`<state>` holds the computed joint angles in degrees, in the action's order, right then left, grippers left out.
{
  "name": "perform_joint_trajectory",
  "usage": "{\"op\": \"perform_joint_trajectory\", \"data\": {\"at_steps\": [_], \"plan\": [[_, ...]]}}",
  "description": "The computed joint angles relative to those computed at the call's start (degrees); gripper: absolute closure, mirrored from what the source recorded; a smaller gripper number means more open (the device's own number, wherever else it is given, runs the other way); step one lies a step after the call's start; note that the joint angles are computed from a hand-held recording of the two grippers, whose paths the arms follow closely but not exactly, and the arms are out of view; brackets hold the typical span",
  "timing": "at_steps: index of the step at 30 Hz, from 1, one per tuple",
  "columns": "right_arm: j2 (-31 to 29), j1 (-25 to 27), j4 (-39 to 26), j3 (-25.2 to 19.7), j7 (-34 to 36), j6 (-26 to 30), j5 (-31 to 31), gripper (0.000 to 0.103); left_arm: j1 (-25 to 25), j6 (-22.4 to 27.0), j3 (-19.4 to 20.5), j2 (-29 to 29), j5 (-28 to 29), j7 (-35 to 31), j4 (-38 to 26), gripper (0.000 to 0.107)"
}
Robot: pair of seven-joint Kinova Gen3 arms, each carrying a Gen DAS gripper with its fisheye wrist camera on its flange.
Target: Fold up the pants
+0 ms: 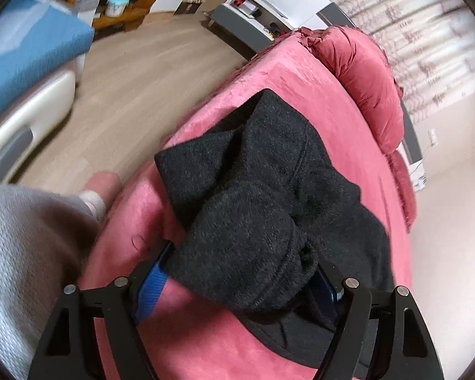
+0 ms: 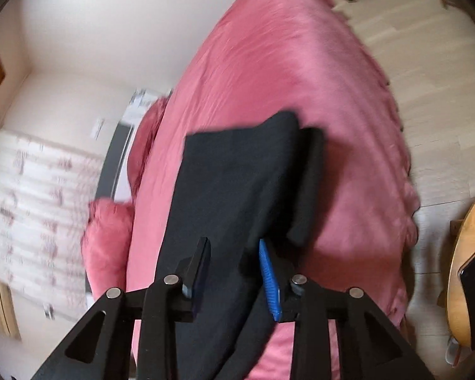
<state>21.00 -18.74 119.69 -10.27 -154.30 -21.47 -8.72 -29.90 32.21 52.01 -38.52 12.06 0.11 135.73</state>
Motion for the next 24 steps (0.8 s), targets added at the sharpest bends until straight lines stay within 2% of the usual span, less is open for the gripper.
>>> {"op": "perform_joint_trajectory", "data": {"at_steps": [3,5,7,11,13,15,19,21,22,24], "plan": [[3.4,5.0,-3.9,-8.0,-3.1,2.8,7.0,0.069,4.2,-4.3,-3.2,-0.3,1.9,-0.1,2.3,0.028],[4.8,5.8,-6.3,-11.6,-5.4,6.1,10.7,0.069,6.8,-6.0,-4.6,-0.7,2.5,-0.2,3.2,0.027],[6.3,3.1,-7.4,-11.5,-7.2,5.7,10.7,0.069,7.4,-5.4,-4.8,-1.4,2.3,-0.2,2.9,0.027],[6.8,-6.8,-7.2,-5.4,-4.3,1.9,3.8,0.069,7.3,-1.1,-3.7,-4.3,1.1,-0.5,0.5,0.027],[7.2,-8.5,-9.3,-5.1,-2.8,3.4,4.3,0.069,6.9,1.1,-2.8,-6.5,0.4,-1.1,-1.0,0.028],[7.6,-8.6,-12.1,-5.8,0.1,6.9,6.8,0.069,6.7,2.9,-2.4,-8.6,0.3,-2.0,-2.0,0.029],[10.1,-2.5,-14.6,-13.8,1.3,8.3,12.7,0.066,7.6,1.8,-2.7,-7.4,1.2,-6.3,-2.3,0.038],[10.5,-2.1,-14.3,-13.9,1.6,7.2,12.3,0.067,7.4,-0.6,-2.7,-5.2,2.0,-7.8,-1.9,0.038],[10.5,-2.4,-14.1,-13.4,1.5,6.7,11.7,0.071,6.9,-1.4,-2.6,-4.4,2.5,-7.7,-1.7,0.038],[9.5,-2.9,-11.3,-12.4,1.1,4.9,10.9,0.075,6.0,-4.4,-2.7,-3.2,4.6,-6.6,-0.4,0.033]]}}
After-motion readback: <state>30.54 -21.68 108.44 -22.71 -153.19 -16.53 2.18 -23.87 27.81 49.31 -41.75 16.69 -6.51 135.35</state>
